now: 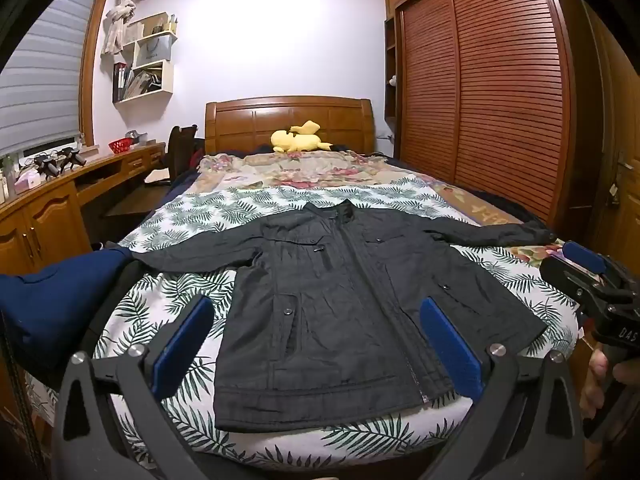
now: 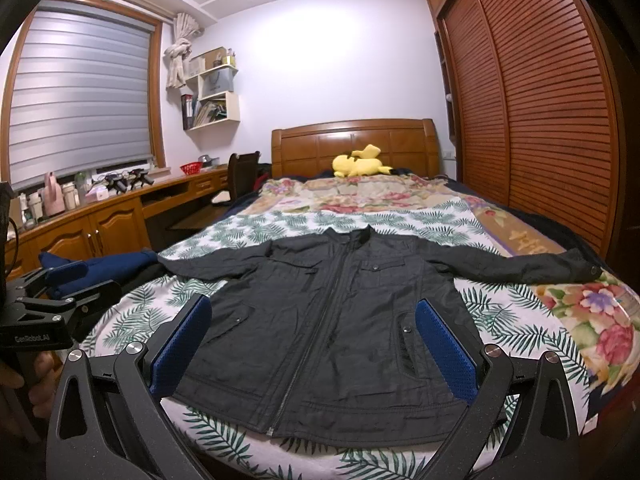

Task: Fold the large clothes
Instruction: 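Move both tools over the spread dark grey jacket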

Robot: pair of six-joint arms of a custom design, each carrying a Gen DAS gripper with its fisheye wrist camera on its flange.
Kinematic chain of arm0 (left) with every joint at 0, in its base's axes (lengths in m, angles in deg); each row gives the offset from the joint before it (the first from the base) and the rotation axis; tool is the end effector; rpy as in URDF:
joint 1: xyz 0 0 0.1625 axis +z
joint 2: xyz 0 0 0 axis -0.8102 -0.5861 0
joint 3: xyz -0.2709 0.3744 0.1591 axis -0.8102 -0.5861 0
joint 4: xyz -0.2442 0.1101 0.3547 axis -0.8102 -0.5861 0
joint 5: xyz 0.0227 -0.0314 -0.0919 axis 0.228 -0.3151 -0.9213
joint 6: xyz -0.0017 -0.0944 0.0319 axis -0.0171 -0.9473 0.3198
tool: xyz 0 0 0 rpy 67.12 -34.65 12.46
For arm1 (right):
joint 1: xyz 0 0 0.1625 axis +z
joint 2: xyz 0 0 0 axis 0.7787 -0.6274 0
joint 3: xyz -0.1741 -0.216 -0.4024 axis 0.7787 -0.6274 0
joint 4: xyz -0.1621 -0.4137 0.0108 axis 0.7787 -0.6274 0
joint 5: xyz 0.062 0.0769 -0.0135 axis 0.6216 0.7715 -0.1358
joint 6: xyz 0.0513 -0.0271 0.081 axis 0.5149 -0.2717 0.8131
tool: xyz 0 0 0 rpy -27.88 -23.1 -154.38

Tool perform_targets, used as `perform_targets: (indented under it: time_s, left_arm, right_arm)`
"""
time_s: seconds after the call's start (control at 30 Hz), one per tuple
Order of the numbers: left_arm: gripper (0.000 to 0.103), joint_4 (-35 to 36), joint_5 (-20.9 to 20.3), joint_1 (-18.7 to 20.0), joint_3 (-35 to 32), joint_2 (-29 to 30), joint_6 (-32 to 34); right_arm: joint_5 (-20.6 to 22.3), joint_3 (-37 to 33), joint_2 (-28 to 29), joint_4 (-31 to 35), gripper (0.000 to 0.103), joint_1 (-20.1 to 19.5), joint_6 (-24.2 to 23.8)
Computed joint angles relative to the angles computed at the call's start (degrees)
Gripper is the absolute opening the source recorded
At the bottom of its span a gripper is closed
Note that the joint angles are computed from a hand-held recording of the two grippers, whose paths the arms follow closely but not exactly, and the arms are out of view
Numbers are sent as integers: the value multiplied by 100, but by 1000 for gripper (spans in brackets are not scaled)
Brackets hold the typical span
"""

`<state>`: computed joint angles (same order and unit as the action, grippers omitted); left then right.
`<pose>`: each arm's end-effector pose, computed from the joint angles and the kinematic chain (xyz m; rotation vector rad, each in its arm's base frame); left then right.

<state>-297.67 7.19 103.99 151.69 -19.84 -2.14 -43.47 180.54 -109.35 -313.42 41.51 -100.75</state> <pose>-0.2398 -0.5946 0.0941 0.7896 2.1822 -1.2627 0.1442 -0.5552 0.2199 0.6960 -2.1274 1.4319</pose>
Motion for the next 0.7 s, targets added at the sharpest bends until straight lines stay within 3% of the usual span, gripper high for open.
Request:
perform_targets:
  time_s: [0.7]
  left_arm:
    - [103, 14, 37, -32, -53, 35, 0]
  right_arm:
    - [-25, 15, 0, 3, 103, -6, 3]
